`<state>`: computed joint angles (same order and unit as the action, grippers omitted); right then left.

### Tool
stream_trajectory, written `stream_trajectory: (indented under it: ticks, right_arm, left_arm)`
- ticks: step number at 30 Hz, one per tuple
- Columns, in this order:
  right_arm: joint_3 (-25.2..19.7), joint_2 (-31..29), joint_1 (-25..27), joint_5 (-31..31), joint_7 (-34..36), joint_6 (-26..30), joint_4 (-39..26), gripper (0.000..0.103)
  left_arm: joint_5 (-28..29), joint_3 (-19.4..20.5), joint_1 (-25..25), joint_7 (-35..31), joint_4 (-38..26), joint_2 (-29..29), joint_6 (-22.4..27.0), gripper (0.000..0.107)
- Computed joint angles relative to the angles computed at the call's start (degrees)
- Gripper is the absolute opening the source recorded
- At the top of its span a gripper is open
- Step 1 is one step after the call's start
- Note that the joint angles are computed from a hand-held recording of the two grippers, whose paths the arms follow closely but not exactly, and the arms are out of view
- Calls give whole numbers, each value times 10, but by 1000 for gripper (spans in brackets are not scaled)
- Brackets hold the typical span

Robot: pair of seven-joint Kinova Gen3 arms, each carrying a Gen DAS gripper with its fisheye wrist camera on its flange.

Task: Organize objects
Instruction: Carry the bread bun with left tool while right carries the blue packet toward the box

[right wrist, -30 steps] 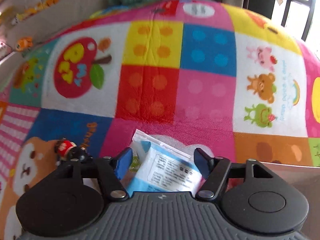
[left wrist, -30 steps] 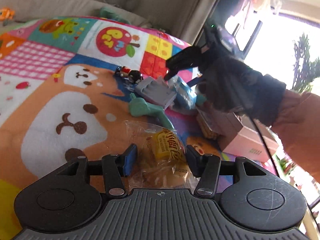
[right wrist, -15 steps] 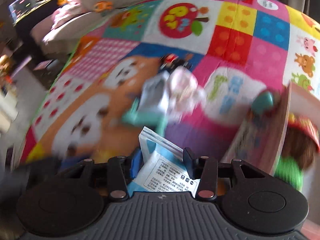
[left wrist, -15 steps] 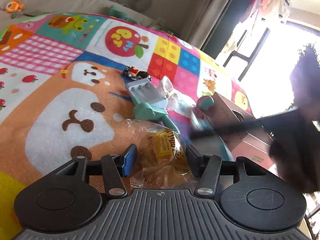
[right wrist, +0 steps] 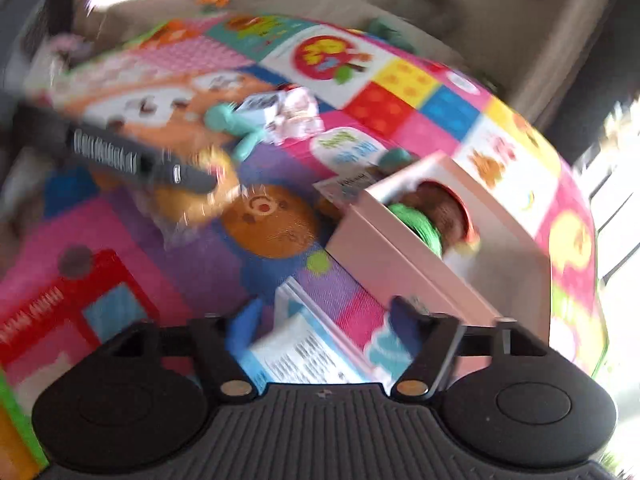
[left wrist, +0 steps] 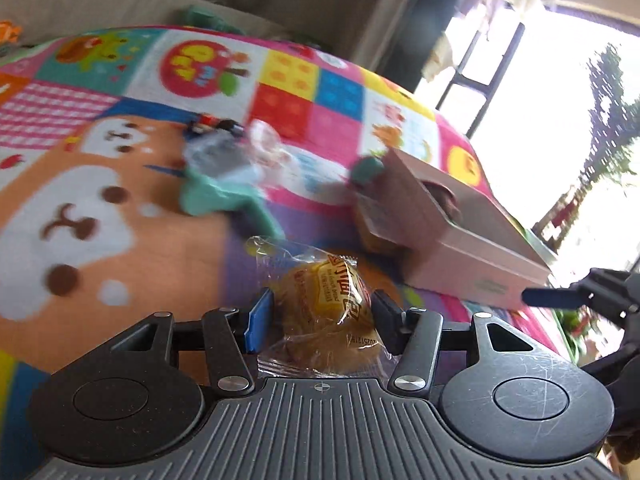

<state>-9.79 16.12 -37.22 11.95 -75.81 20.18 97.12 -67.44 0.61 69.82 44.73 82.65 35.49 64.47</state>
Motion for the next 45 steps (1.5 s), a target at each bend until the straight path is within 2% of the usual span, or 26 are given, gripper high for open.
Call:
stream_trajectory:
  ticks: [1, 4, 6, 8, 10, 12, 14, 16, 17, 19, 21, 24, 27, 30, 32, 35, 37, 39, 42, 45]
  right_arm:
    - [-22, -7, 27, -23, -1, 7, 2, 85]
    - [-86, -17, 106, -93, 21, 33, 9, 86]
    - [-128, -16, 159, -140, 47, 48, 14, 86]
    - [-158, -18, 202, -186, 78, 52, 28, 86]
    - [-152, -24, 204, -205, 88, 44, 45, 86]
    - [-110, -32, 163, -186, 75, 14, 64, 86]
    - [-57, -42, 112, -145, 49, -28, 88, 86]
    - [-31, -41, 93, -136, 41, -40, 87, 86]
    - [-34, -36, 100, -145, 44, -33, 76, 86]
    - [-71, -32, 143, -187, 76, -23, 67, 86]
    - [-96, -30, 174, -220, 108, -25, 66, 86]
    - [-151, -23, 230, -236, 124, -36, 66, 86]
    - [-191, -17, 274, -293, 169, -51, 64, 87]
    - [-246, -11, 323, -301, 165, -93, 77, 88]
    - [-276, -8, 352, -318, 176, -118, 89, 88]
    - [-338, 4, 412, -385, 235, -147, 104, 88]
    - [-363, 11, 433, -422, 265, -180, 119, 88]
    - [-368, 18, 433, -427, 258, -214, 130, 88]
    - [-381, 34, 441, -409, 227, -249, 141, 88]
    - [-419, 58, 471, -435, 255, -281, 149, 88]
  left_arm:
    - [13, -11, 9, -23, -23, 12, 9, 59]
    - [67, -50, 31, -93, -80, 37, 32, 60]
    - [88, -45, 24, -120, -98, 38, 41, 62]
    - [85, -16, 5, -121, -104, 35, 53, 63]
    - [93, -12, 2, -131, -115, 38, 61, 63]
    - [103, -22, 8, -146, -125, 41, 66, 63]
    - [130, -59, 26, -157, -132, 45, 55, 63]
    - [142, -77, 34, -162, -131, 44, 46, 63]
    - [141, -77, 35, -159, -128, 43, 43, 62]
    - [120, -58, 24, -145, -112, 32, 32, 59]
    - [74, -45, 21, -115, -72, 8, -6, 57]
    - [4, -55, 36, -64, -17, -32, -43, 57]
    - [-18, -55, 37, -16, -7, -48, -3, 58]
    - [35, -74, 19, 4, -22, -43, 65, 57]
    - [58, -84, -3, 23, -15, -42, 79, 56]
    - [78, -99, -43, 45, 14, -52, 34, 52]
    - [83, -114, -67, 45, 24, -52, -11, 52]
    - [98, -110, -101, 14, 8, -41, -34, 50]
    - [69, -68, -151, -8, 7, -37, -65, 47]
    - [15, 11, -210, -41, 23, -55, -135, 45]
